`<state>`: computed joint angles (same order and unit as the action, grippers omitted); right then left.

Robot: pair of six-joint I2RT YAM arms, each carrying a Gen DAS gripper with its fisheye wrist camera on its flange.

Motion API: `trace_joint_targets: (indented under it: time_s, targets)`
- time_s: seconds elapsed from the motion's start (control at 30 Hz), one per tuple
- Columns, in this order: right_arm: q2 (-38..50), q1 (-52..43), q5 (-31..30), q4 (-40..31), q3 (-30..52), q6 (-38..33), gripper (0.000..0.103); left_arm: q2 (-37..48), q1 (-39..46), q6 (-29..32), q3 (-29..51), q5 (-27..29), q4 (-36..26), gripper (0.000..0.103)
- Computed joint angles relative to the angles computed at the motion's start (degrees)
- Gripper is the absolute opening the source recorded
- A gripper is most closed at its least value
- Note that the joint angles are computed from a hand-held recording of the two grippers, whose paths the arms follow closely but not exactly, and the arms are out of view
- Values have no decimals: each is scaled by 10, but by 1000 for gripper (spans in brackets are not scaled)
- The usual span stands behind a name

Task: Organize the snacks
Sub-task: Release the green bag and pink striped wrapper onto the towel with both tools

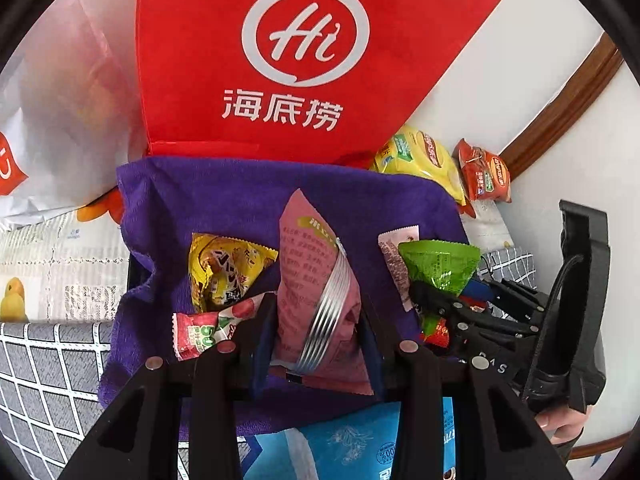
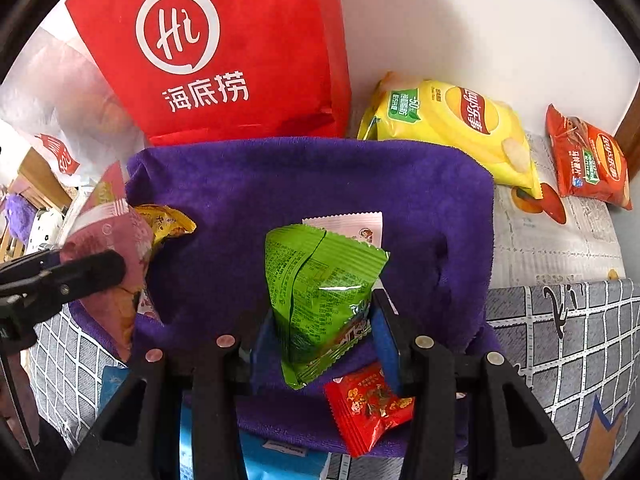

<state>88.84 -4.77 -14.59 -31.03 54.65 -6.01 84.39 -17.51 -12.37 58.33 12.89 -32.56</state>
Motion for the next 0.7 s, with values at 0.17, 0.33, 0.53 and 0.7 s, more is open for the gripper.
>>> trace_joint_targets:
  time_s: [0.17, 0.33, 0.53, 0.7]
  targets:
    - [1, -4, -1, -1, 0, 6, 46, 14, -11, -3, 5, -8, 3, 38]
    - [-1, 3, -2, -13, 3, 5, 53, 26, -14, -5, 6, -10, 7, 38]
    - [-13, 9, -3, -17, 2, 7, 61, 41, -8, -10, 7, -7, 10, 38]
    - [-41, 2, -4, -21, -2, 11, 61, 47, -14, -8, 10, -12, 9, 39]
